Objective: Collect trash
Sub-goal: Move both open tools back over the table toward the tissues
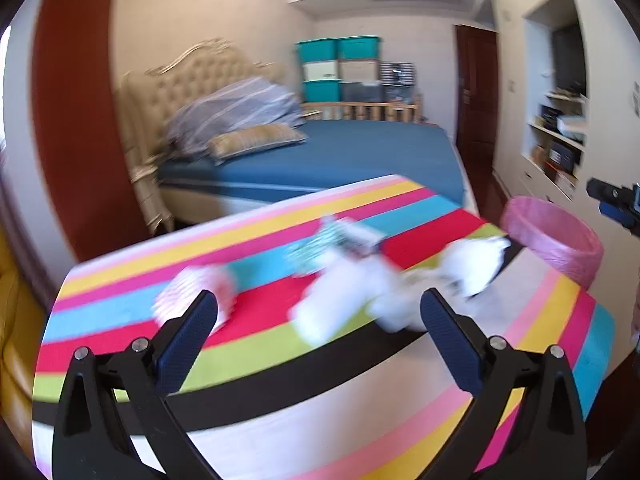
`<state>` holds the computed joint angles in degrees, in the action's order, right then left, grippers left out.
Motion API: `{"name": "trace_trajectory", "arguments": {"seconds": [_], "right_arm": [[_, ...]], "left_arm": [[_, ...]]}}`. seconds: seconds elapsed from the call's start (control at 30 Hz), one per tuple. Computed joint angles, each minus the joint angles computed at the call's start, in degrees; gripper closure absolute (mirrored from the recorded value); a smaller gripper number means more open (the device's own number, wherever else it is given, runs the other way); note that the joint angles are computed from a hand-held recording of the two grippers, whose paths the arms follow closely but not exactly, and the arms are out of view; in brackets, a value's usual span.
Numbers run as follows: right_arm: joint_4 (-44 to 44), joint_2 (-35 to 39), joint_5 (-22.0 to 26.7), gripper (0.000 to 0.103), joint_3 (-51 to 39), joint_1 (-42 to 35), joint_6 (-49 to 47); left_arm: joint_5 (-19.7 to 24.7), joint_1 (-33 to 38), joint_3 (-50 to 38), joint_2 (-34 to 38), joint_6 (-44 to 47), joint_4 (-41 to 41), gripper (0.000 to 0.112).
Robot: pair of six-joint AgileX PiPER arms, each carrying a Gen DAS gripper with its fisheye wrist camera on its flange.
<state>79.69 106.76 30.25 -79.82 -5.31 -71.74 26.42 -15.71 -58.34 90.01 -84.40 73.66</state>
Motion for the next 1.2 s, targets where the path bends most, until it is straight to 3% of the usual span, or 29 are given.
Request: {"name": "trace_trajectory", "arguments": {"seconds": [0.17,0.27,0.33,0.47,0.57,0.63,0.73,0.9,1.07,1.2], "right_arm": [[5.7,-3.0,-7.5,0.018,7.7,8.6,-4.9],[4.0,-2.8,-12.0,0.018,9.1,13.0,-3.7],[1.0,-2.2,-13.9,0.018,9.2,14.9,-1.1],[-11.3,-0.4,-16.5,0.018,7.7,17.4,9.1],[-20.4,1.2,-16.9,0.018,6.6,18.7,17.3],[-26.5,2.5,-17.0,0.018,5.1,19.6,22.6],[-33.8,3.7,-17.5,0.018,4.1,21.4,29.0],[-44.3,5.2,-17.5,0.018,2.5,24.1,37.7],[-61.5,7.7,-14.6,0.018,-3.0,27.0,52.3],[-67.6,10.6,-10.9,0.018,-8.3,29.3,56.3]], "left_arm": [[-8.0,11.2,9.9,-5.9,-3.6,2.3,0.014],[-13.2,17.6,12.2,-6.5,-2.9,0.9,0.014],[-15.5,20.1,12.1,-5.5,2.7,-4.7,0.014],[-17.8,21.5,12.6,-3.4,2.8,-4.2,0.014],[-16.2,19.8,11.9,-1.7,1.2,-2.3,0.014],[-14.3,18.7,10.8,-0.6,4.3,-5.3,0.014],[-16.5,20.0,10.9,-0.5,10.3,-11.0,0.014],[-16.3,21.5,9.8,0.6,16.8,-19.8,0.014],[-18.2,23.4,10.3,0.2,27.2,-31.6,0.014],[-18.9,24.0,10.8,-0.2,31.3,-36.1,0.014]]}}
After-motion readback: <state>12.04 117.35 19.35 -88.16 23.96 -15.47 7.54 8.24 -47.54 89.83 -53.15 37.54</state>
